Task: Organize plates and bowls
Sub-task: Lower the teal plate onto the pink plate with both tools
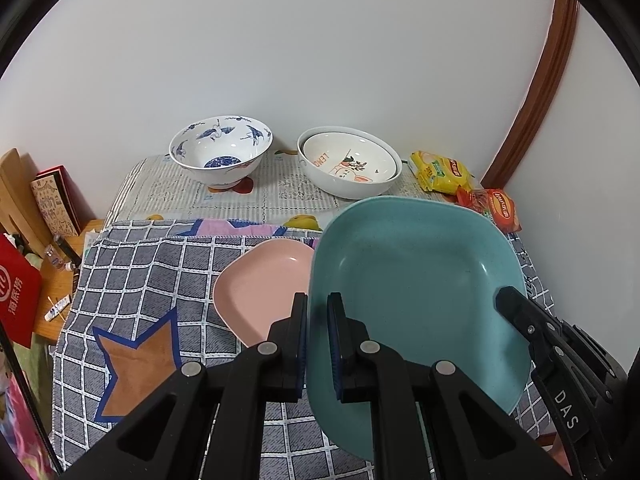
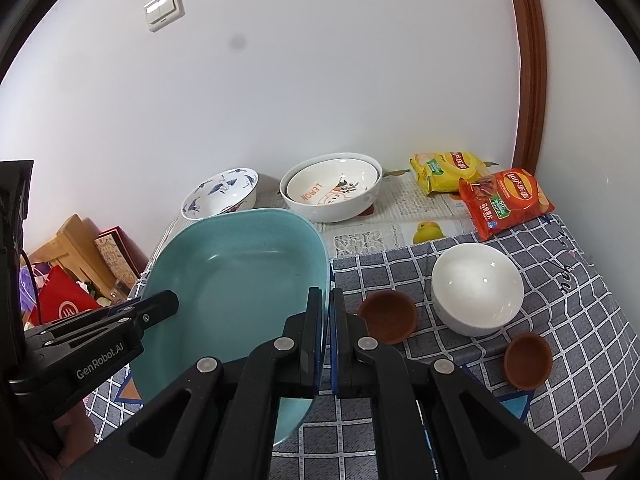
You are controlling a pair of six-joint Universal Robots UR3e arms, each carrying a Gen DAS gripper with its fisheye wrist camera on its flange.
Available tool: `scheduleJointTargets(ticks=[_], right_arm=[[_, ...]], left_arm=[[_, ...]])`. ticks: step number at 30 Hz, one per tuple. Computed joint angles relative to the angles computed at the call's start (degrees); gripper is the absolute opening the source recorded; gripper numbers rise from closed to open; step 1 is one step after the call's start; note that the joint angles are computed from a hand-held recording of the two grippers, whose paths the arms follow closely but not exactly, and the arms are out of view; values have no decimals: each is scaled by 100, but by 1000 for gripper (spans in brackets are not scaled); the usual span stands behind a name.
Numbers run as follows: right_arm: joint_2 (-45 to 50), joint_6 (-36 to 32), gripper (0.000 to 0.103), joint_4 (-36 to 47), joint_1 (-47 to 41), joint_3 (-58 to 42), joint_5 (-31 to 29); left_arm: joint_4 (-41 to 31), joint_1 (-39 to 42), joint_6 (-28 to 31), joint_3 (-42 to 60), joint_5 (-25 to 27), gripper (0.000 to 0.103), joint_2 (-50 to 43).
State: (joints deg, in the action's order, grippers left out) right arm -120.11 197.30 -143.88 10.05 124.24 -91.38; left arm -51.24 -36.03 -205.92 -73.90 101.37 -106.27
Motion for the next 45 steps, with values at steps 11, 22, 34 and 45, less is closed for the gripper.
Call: scheduleJointTargets(ticks=[11, 22, 34, 45], right_arm=[[257, 98, 3, -170, 242, -59, -161], [647, 184, 3, -422, 449, -108, -227], [1353, 337, 3, -792, 791, -230, -344], [1962, 422, 3, -1111, 864, -186, -316]], left_arm=[[81, 89, 13, -246, -32, 10, 154], [191, 270, 6, -552, -110, 10, 263], [422, 556, 54, -1103, -291, 10, 402], [731, 850, 137, -1512, -636, 10, 203]])
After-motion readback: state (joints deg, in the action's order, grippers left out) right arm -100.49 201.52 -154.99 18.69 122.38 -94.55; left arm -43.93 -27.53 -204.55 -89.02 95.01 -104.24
